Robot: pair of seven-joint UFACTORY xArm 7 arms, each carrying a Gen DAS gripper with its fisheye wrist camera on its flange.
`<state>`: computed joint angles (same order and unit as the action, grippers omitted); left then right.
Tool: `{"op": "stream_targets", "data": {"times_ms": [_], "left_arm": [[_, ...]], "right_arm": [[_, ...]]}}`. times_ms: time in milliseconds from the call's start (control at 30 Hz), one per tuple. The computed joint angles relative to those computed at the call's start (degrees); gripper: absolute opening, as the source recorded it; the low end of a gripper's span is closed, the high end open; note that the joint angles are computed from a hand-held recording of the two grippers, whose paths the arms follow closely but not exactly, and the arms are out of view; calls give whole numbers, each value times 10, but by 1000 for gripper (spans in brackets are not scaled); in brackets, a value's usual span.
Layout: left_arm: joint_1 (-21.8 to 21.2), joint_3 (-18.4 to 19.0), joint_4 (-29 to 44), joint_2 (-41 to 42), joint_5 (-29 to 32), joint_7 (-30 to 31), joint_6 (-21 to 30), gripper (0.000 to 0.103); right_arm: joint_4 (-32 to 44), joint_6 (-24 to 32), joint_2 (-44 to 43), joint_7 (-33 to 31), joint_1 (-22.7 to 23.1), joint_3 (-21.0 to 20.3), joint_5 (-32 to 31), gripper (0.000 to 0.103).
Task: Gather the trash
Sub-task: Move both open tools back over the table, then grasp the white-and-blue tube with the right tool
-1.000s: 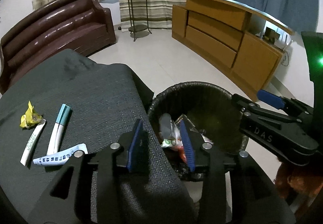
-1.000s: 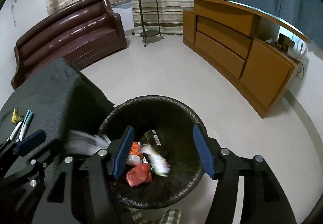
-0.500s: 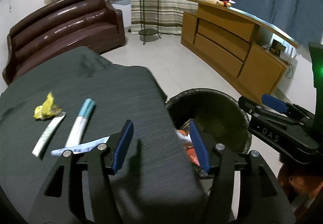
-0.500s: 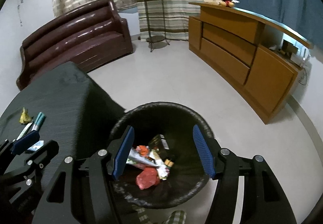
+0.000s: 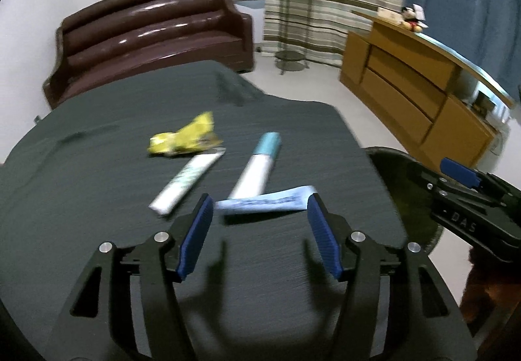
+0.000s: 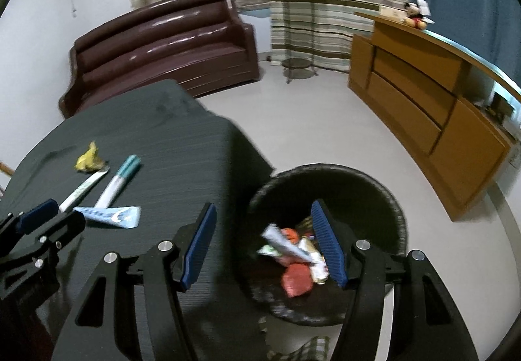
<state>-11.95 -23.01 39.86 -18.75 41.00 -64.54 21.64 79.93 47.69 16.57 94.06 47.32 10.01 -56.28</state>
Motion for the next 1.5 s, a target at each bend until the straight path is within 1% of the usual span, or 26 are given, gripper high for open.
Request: {"op": "stream_targets", "data": {"times_ms": [67,233,433,667,833,1000,1300,1400,1433,1467,1500], "left_arm": [[1,10,-21,-24,-9,4,4,62],[13,23,-62,-69,-40,23,4,62],[38,25,-101,-112,-81,52,-1,62],[60,28,-128,-143,-124,86,-8,62],[73,27,-139,-150,-145,104,-19,62],[83,24,-143,-147,-161,116,-28,62],[93,22,-141,-131,-174,130,-41,62],[95,22,-140,-125,-176,133,-45,62],[95,21,-140,-124,-177,133,-46,62],[95,22,-140,-122,-177,133,-47,62],[95,22,-140,-122,-178,134,-48,62]], "right_arm": [[19,-3,15,-14,4,2,2,60],[71,-13,55,-55,23,-6,18,60],[127,-15,95,-106,53,-22,43,60],[204,-16,150,-189,83,-39,91,60],[257,-3,186,-242,100,-55,124,60],[298,11,214,-279,111,-71,152,60],[327,15,230,-313,114,-83,186,59],[336,18,236,-327,113,-84,196,52],[338,19,238,-333,112,-83,200,47],[341,20,240,-339,110,-81,207,39],[344,21,242,-343,110,-81,212,37]]}}
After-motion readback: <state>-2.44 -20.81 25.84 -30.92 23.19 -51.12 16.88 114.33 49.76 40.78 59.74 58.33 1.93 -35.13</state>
